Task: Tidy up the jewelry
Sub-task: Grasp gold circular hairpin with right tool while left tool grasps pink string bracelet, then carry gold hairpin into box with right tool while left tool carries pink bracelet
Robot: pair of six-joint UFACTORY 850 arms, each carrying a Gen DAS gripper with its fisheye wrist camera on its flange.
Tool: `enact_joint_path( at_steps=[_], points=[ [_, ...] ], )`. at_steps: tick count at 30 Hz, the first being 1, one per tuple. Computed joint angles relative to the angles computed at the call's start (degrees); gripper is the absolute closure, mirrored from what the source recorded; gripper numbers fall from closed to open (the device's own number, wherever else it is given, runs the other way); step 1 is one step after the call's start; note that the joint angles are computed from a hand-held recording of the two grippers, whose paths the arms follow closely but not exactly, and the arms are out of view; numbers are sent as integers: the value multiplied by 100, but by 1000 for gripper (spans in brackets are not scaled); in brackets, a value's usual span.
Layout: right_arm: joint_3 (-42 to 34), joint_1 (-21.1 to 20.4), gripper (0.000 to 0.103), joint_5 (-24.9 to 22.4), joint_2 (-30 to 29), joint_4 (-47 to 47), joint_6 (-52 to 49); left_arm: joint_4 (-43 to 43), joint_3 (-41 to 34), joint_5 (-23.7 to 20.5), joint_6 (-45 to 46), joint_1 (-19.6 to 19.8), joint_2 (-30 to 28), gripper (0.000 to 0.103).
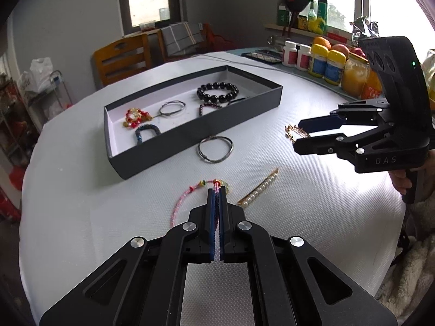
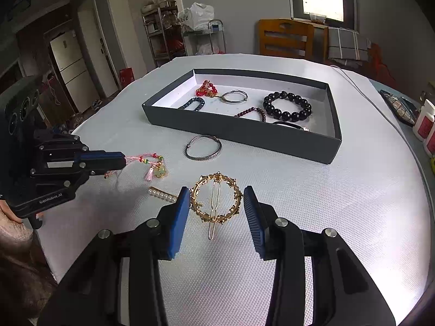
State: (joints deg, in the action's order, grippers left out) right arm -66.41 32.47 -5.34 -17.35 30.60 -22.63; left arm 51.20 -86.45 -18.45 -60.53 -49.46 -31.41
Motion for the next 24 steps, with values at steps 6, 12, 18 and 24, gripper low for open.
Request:
enact_joint_path(
  at_steps=[6,12,18,24],
  points=[
    [-114,-23,62,-39,-4,-591,563,315,-85,36,-217,65,141,101],
    [-504,-192,62,-194,-75,-368,327,606,-512,1,-309,174,100,101],
    [-1134,-321,62,-299,-333,-2193,2158,53,-1506,-240,374,332,-455,101],
    [-1874,-448,62,-520,-753,-3382,3475,-464,-2726,-682,981,418,-1268,101]
  ],
)
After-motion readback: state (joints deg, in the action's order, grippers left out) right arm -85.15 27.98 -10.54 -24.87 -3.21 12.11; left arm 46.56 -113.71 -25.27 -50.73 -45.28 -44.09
